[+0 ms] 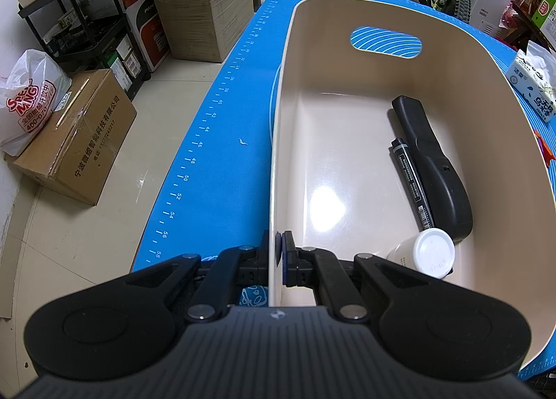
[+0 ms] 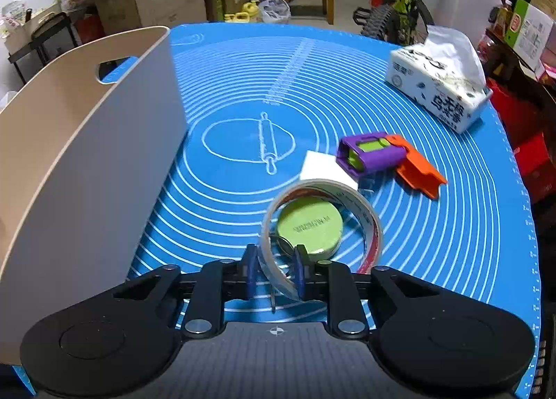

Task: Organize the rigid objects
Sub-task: 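Grasp the clear tape roll by its edge with the right gripper and lift, then carry the tape roll over the bin with the right gripper and release it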

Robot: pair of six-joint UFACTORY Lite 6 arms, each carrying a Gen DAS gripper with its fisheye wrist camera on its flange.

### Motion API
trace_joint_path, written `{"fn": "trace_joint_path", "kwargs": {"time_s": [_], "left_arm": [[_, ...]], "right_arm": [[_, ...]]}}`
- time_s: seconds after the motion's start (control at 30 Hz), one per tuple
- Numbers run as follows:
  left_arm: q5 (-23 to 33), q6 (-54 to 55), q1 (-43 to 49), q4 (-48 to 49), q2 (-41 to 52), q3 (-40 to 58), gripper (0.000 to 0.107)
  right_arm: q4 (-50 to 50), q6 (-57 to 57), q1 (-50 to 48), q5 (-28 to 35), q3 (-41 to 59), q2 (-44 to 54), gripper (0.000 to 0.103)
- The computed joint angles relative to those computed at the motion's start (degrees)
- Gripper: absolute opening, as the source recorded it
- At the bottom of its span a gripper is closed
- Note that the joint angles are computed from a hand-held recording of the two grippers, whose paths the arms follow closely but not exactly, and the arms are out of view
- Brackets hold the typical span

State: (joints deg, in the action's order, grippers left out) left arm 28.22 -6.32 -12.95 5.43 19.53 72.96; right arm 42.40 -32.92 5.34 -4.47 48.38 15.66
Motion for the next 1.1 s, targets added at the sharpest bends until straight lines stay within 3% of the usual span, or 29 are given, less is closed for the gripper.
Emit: {"fn": "trace_joint_path", "kwargs": {"time_s": [0.17,0.43,0.57,0.77,0.93,1.1], "left_arm": [[-0.01,-0.04,-0.02,0.02,0.01,0.01,0.006],[-0.04,-0.05,-0.03,0.04,0.02,-0.01,0.006],[-0.06,-0.07,-0.05,0.06,0.03,-0.01,0.006],[-0.06,-0.17,-0.06,0.17,0.03,-0.03,0.006],[-0.1,-0.09,-0.05,0.08,0.03,-0.04,0.006],[-0.1,-0.22,-0.08,0.19,0.03,-0.04,0.006]], "right_arm": [[-10.2,11.14,-0.41,-0.97,-1.84,-3.15,0.018],[-1.87,4.44,-1.1,-3.21,-4.62,-10.31,0.018],[11.91,-8.7,0.36,-4.51,-3.62,-14.01,0.018],[22.38,-19.54,5.72,-5.62,2.57,-15.6,0.018],[33.8,-31.83,11.02,-4.31,12.0,-10.27,0.018],[52.73,-51.24,15.03,-3.23,21.38,-1.73,0.018]]}}
